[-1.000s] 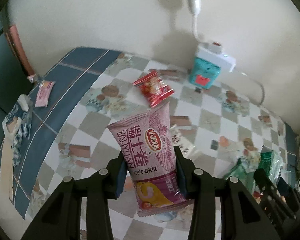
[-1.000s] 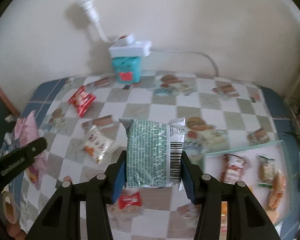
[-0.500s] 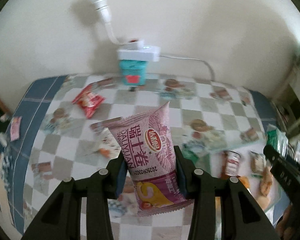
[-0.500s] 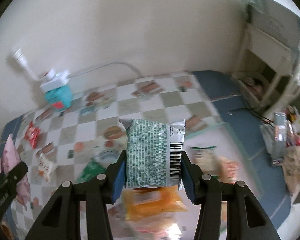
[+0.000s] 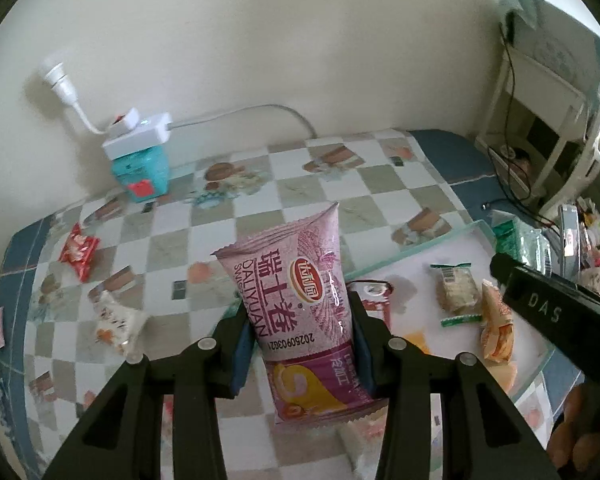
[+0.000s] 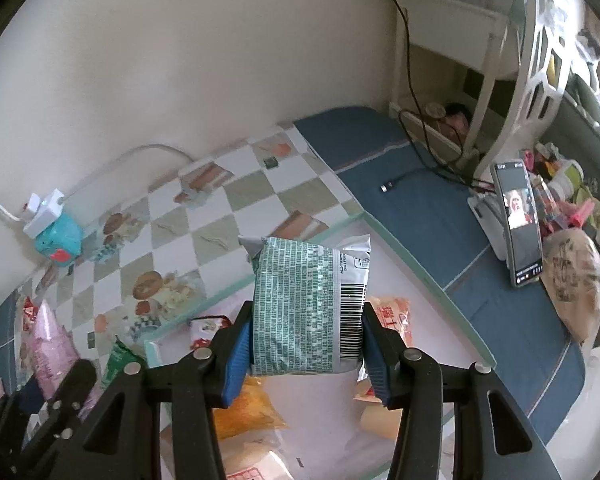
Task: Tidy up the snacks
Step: 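Lift both bags and carry them over the white tray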
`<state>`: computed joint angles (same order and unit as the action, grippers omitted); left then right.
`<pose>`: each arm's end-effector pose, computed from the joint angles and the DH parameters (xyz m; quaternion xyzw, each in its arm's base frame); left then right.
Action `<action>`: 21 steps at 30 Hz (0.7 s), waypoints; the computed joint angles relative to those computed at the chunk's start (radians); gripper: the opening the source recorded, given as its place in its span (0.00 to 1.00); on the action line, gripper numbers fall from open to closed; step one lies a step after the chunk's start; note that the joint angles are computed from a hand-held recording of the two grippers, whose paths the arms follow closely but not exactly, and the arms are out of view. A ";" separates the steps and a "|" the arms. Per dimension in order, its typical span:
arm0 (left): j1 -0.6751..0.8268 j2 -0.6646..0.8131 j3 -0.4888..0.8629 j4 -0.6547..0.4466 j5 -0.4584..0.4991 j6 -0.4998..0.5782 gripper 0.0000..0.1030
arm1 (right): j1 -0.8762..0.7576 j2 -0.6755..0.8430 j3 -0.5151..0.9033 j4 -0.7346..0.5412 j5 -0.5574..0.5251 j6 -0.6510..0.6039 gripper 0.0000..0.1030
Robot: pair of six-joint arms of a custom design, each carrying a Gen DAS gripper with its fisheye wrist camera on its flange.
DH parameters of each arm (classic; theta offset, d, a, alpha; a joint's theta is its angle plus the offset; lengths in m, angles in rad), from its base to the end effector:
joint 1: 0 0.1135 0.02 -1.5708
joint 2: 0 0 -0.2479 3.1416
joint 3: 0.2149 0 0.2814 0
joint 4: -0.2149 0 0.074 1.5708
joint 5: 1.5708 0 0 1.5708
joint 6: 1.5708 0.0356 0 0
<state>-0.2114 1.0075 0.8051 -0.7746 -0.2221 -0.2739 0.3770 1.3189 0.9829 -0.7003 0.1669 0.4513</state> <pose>0.2264 -0.0406 0.2365 -0.0621 0.9489 0.0330 0.3077 0.2747 0.1024 0.2257 0.0577 0.9597 0.0323 0.2733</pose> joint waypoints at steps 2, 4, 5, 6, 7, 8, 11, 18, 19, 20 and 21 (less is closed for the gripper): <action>-0.028 0.025 -0.012 0.039 -0.003 -0.007 0.43 | -0.011 0.013 -0.005 0.003 -0.017 -0.003 0.51; -0.045 0.050 -0.024 0.083 0.002 -0.016 0.43 | -0.023 0.024 -0.010 0.009 -0.034 -0.005 0.51; -0.052 0.061 -0.027 0.097 0.001 -0.020 0.43 | -0.028 0.027 -0.013 0.011 -0.039 -0.006 0.51; -0.064 0.074 -0.031 0.117 -0.003 -0.024 0.43 | -0.032 0.031 -0.014 0.012 -0.041 -0.005 0.51; -0.071 0.082 -0.036 0.131 -0.005 -0.024 0.43 | -0.038 0.037 -0.015 0.013 -0.044 -0.004 0.51; -0.080 0.093 -0.040 0.146 -0.009 -0.023 0.43 | -0.045 0.040 -0.017 0.013 -0.047 -0.002 0.51; -0.114 0.127 -0.049 0.191 -0.023 -0.024 0.43 | -0.058 0.048 -0.018 0.012 -0.054 0.003 0.51; -0.172 0.192 -0.056 0.248 -0.043 -0.028 0.43 | -0.074 0.055 -0.021 0.020 -0.067 -0.001 0.51; -0.174 0.200 -0.055 0.251 -0.044 -0.031 0.43 | -0.078 0.057 -0.021 0.021 -0.068 -0.001 0.51; -0.176 0.205 -0.056 0.255 -0.044 -0.035 0.44 | -0.080 0.057 -0.022 0.022 -0.070 -0.002 0.51; -0.179 0.212 -0.055 0.258 -0.044 -0.040 0.44 | -0.084 0.059 -0.022 0.023 -0.072 -0.002 0.51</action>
